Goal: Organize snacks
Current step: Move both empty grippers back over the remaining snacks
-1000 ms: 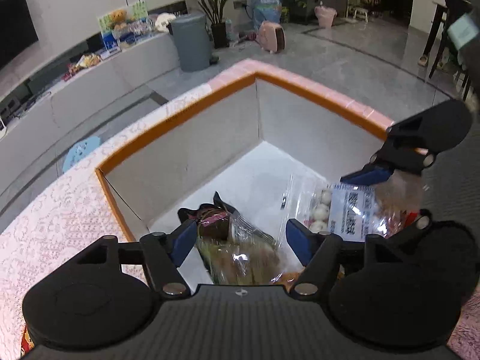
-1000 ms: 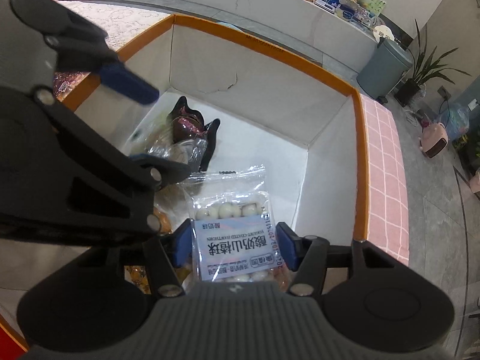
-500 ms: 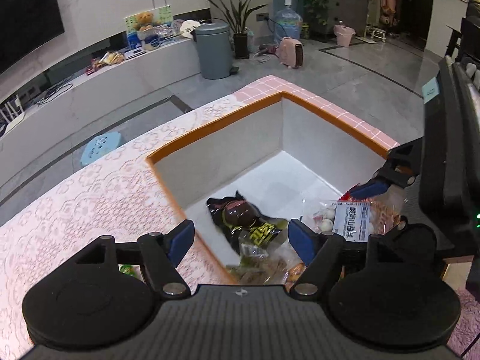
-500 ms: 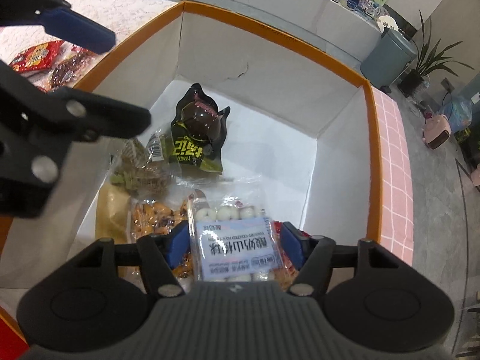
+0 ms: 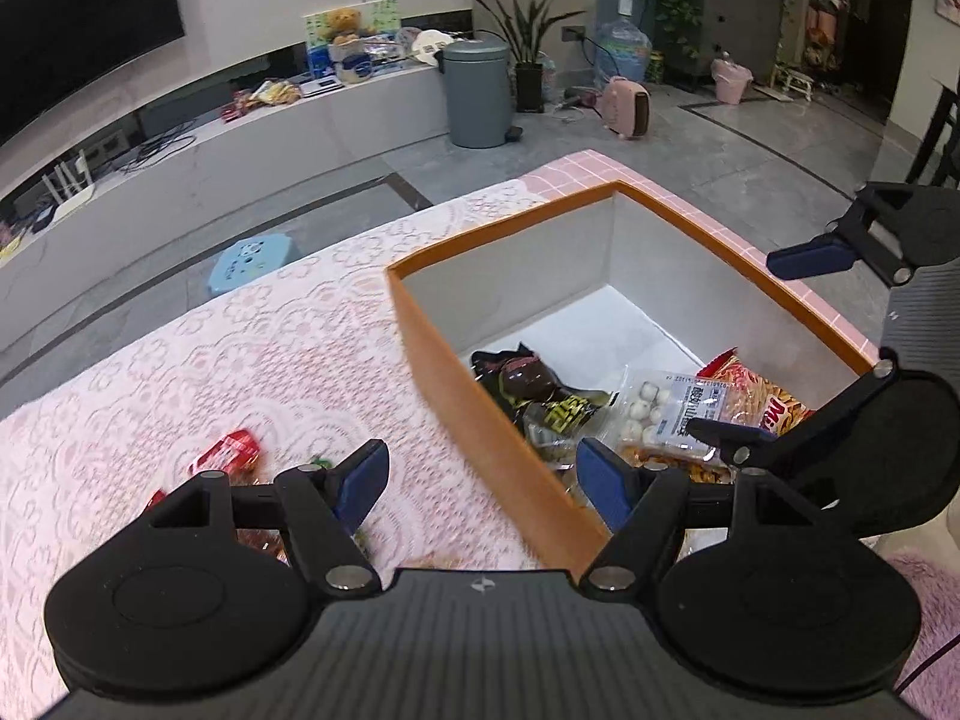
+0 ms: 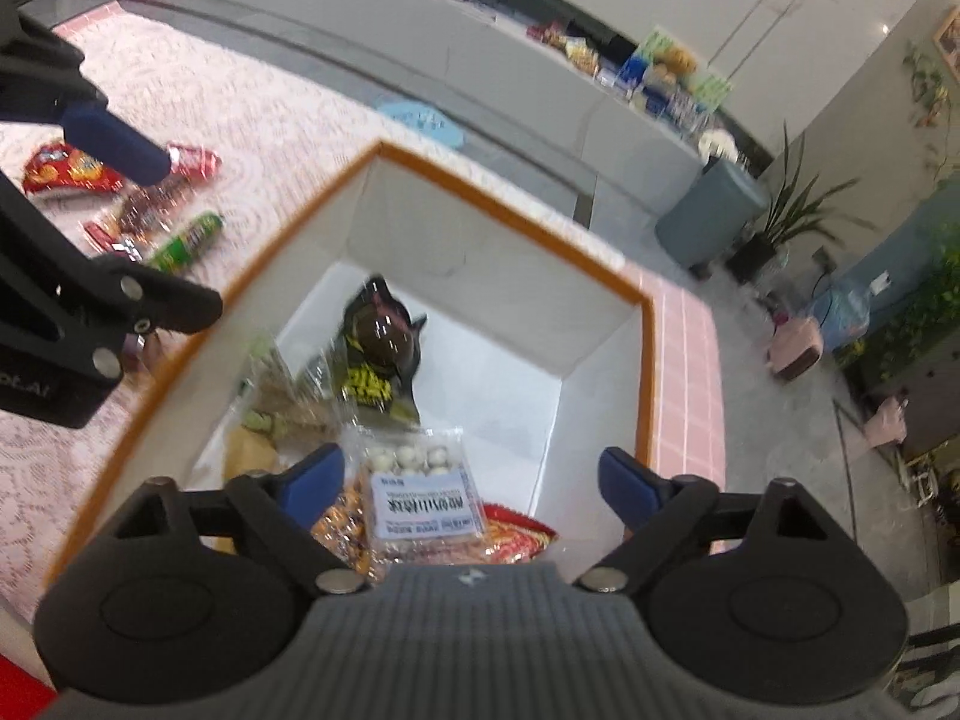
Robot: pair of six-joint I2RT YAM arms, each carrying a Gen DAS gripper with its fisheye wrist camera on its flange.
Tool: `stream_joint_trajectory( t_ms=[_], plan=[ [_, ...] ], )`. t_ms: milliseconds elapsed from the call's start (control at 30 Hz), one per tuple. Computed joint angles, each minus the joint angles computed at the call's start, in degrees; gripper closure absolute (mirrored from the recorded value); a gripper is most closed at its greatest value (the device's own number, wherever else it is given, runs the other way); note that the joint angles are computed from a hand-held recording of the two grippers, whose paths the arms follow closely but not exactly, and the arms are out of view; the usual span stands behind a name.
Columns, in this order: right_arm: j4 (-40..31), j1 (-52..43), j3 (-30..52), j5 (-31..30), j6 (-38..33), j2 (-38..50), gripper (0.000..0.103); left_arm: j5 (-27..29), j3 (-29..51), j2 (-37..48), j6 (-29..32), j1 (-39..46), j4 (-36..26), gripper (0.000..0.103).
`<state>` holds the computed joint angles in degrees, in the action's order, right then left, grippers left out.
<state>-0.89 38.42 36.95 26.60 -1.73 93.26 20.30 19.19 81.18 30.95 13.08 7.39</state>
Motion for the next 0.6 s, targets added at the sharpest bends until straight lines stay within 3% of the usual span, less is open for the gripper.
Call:
stream_joint_trajectory(
  t_ms=[133,333,600],
  plan=[
    [-3.2,3.9,0.6,1.3,2.2,-3.2,0.011,2.3,-0.9,-3.7,2.8,5.6,-3.9,0.019],
    [-6.2,8.9,1.5,-3.6,8.9,-6.5,0.010,6.7,0.3,-3.9,8.9,16.5,-9.8,0.019],
    [-3.8,14.7,6.3,-7.3,15.3,0.0,0.010,9.9,4.9,3.4,16.0,28.7,-11.8,0.019]
  ],
)
